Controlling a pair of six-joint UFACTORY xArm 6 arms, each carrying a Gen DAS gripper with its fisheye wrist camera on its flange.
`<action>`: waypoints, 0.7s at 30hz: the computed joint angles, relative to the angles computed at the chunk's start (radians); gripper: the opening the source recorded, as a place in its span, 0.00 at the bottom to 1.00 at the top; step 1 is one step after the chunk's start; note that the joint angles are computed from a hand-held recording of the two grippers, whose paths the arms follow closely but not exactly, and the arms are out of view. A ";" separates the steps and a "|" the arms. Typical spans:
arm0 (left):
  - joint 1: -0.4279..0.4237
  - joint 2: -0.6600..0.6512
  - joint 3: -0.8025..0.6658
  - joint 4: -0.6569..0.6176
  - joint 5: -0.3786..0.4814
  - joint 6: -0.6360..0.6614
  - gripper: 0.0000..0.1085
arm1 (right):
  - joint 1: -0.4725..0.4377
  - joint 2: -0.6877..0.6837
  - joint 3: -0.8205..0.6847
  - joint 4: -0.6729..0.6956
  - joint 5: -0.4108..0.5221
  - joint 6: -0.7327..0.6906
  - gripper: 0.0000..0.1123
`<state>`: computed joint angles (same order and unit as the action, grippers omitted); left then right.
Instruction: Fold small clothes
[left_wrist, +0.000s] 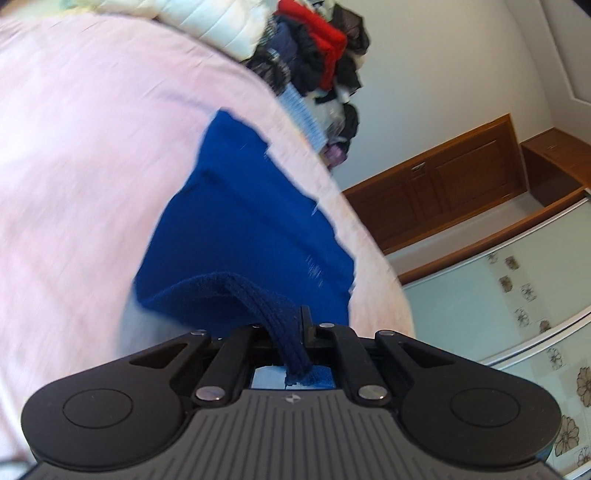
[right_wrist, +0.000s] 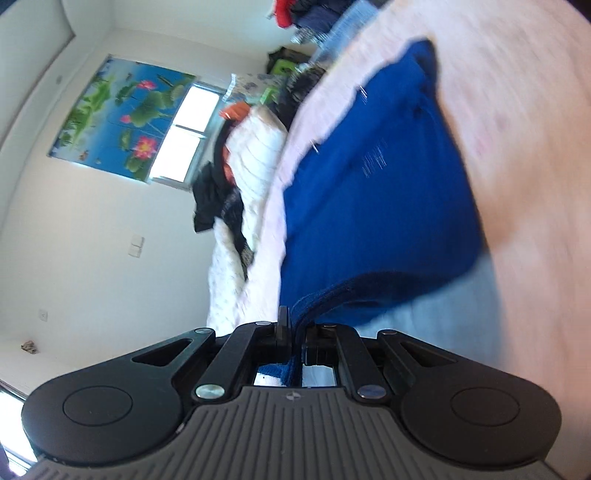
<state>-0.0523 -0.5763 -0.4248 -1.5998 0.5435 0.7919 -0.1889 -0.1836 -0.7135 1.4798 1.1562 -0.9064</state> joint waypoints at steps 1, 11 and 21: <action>-0.001 0.070 -0.066 -0.033 -0.006 0.043 0.04 | 0.009 0.051 -0.059 0.021 -0.010 -0.014 0.09; -0.031 0.895 -0.912 0.118 -0.130 -0.136 0.04 | 0.109 0.730 -0.851 0.110 -0.188 0.189 0.09; -0.009 1.342 -1.435 0.680 -0.035 -0.678 0.41 | 0.170 1.349 -1.654 -0.180 -0.337 0.769 0.45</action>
<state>-0.0613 0.7654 -1.8596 -0.9198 0.5085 0.1136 -0.0186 1.1652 -2.3670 1.2997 0.8191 -0.1374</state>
